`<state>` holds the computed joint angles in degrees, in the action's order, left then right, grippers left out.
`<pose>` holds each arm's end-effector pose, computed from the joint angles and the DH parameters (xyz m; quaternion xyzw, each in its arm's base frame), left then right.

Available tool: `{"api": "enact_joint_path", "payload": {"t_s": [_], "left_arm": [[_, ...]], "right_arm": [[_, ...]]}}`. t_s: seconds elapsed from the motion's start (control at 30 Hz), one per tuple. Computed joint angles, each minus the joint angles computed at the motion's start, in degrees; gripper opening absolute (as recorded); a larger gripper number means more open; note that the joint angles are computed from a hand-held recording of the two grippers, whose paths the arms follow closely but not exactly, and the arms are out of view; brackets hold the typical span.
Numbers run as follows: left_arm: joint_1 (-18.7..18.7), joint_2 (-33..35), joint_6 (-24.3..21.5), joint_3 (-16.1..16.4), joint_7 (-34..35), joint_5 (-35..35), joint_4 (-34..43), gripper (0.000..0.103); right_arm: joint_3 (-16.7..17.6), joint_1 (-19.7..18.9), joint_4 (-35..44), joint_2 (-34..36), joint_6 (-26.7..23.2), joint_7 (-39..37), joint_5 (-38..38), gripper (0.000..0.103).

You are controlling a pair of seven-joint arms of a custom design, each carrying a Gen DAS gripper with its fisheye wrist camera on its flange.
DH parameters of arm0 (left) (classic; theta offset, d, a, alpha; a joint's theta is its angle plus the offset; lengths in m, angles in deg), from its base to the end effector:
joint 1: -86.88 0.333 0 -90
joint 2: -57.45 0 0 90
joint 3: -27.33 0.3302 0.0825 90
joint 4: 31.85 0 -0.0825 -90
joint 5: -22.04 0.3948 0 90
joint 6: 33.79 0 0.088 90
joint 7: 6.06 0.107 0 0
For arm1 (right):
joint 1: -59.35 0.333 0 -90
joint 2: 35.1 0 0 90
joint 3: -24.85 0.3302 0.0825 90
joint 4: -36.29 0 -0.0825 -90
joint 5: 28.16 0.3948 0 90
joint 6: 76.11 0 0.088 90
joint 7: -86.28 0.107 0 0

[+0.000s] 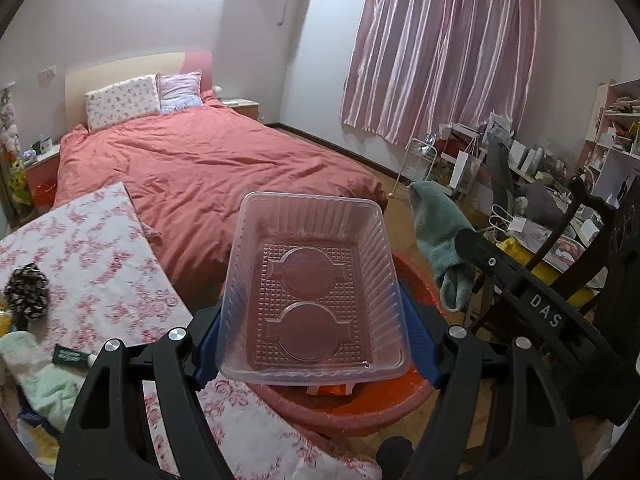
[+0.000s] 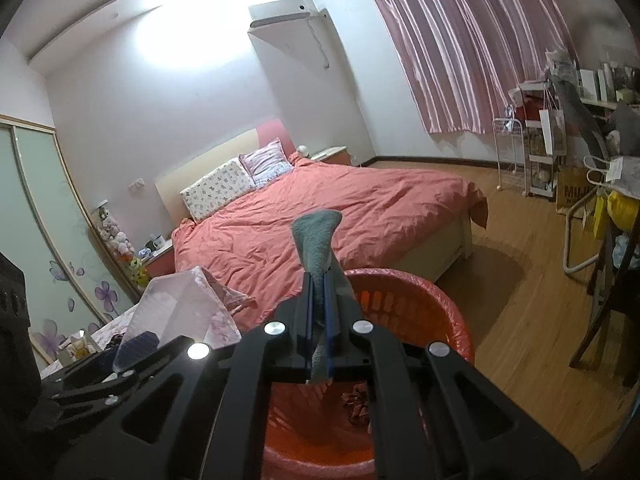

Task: Collect trash
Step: 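Carry the tray and sock to the orange basket and release both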

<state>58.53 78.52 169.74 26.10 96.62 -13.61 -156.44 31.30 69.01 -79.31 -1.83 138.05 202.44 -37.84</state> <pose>0.5619 -0.2352 0.3361 -0.6179 0.6373 -0.3880 0.2481 0.6285 0.1940 0.3061 -0.5846 0.6039 -0.1980 0.5043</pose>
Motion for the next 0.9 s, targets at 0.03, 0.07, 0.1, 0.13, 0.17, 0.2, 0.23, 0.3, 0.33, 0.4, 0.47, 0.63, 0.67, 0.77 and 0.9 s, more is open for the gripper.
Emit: {"api": "enact_joint_path", "payload": {"t_s": [0.03, 0.07, 0.1, 0.13, 0.17, 0.2, 0.23, 0.3, 0.33, 0.4, 0.47, 0.63, 0.67, 0.77, 0.9], "left_arm": [[-0.1, 0.6, -0.6, 0.2, 0.2, -0.1, 0.7, 0.074], [-0.4, 1.3, -1.3, 0.7, 0.3, -0.3, 1.5, 0.074], [-1.0, 1.6, -1.6, 1.2, 0.4, -0.6, 1.9, 0.074], [-1.6, 2.2, -2.5, 2.0, 0.6, -0.9, 2.7, 0.074], [-2.2, 2.4, -3.5, 2.7, 0.6, -1.0, 3.2, 0.074], [-2.8, 3.0, -5.2, 3.6, 0.7, -0.8, 3.9, 0.075], [-4.9, 3.4, -6.1, 5.8, 0.8, -1.4, 4.4, 0.075], [-10.1, 4.7, -8.4, 11.4, 0.9, -3.1, 5.4, 0.076], [-12.0, 5.3, -9.8, 13.8, 0.4, -3.6, 5.7, 0.076], [-13.2, 5.7, -11.4, 15.6, -1.4, -3.2, 5.7, 0.079], [-15.5, 6.0, -12.6, 18.3, -3.1, -3.0, 5.4, 0.079], [-25.8, 5.9, -13.8, 29.7, -7.9, -3.2, 2.3, 0.079], [-26.9, 6.0, -13.9, 31.1, -8.7, -2.9, 1.9, 0.079], [-33.3, 5.7, -13.8, 38.0, -11.3, -2.8, -1.0, 0.079], [-40.4, 5.8, -13.4, 46.1, -14.1, -2.4, -4.6, 0.079]], "right_arm": [[0.3, -0.5, 0.6, 0.5, -0.4, 0.4, -0.6, 0.006], [0.8, -1.5, 1.7, 1.2, -1.2, 1.2, -1.7, 0.006], [1.2, -2.1, 2.4, 1.8, -1.7, 1.7, -2.5, 0.006], [2.0, -3.1, 3.3, 2.6, -2.3, 2.6, -3.9, 0.006], [3.1, -4.3, 4.1, 3.2, -3.1, 3.7, -5.5, 0.008], [3.8, -5.2, 5.2, 4.1, -3.9, 4.7, -6.5, 0.011], [3.8, -5.3, 6.0, 4.7, -4.4, 5.1, -6.5, 0.011], [4.0, -5.5, 6.5, 5.3, -5.4, 5.8, -6.7, 0.014], [3.9, -5.4, 6.6, 5.4, -5.6, 5.9, -6.3, 0.017], [3.2, -4.6, 6.0, 5.4, -5.6, 5.8, -5.1, 0.023], [1.9, -3.1, 5.5, 5.1, -5.9, 4.8, -3.3, 0.024], [-0.8, 0.5, 4.1, 3.6, -6.4, 0.6, 0.8, 0.028], [-0.8, 0.8, 4.1, 3.4, -6.7, -0.1, 1.2, 0.028], [-0.8, 1.7, 3.7, 2.7, -6.9, -2.1, 2.1, 0.028], [-0.1, 2.6, 3.7, 1.8, -8.0, -4.5, 1.8, 0.028]]}}
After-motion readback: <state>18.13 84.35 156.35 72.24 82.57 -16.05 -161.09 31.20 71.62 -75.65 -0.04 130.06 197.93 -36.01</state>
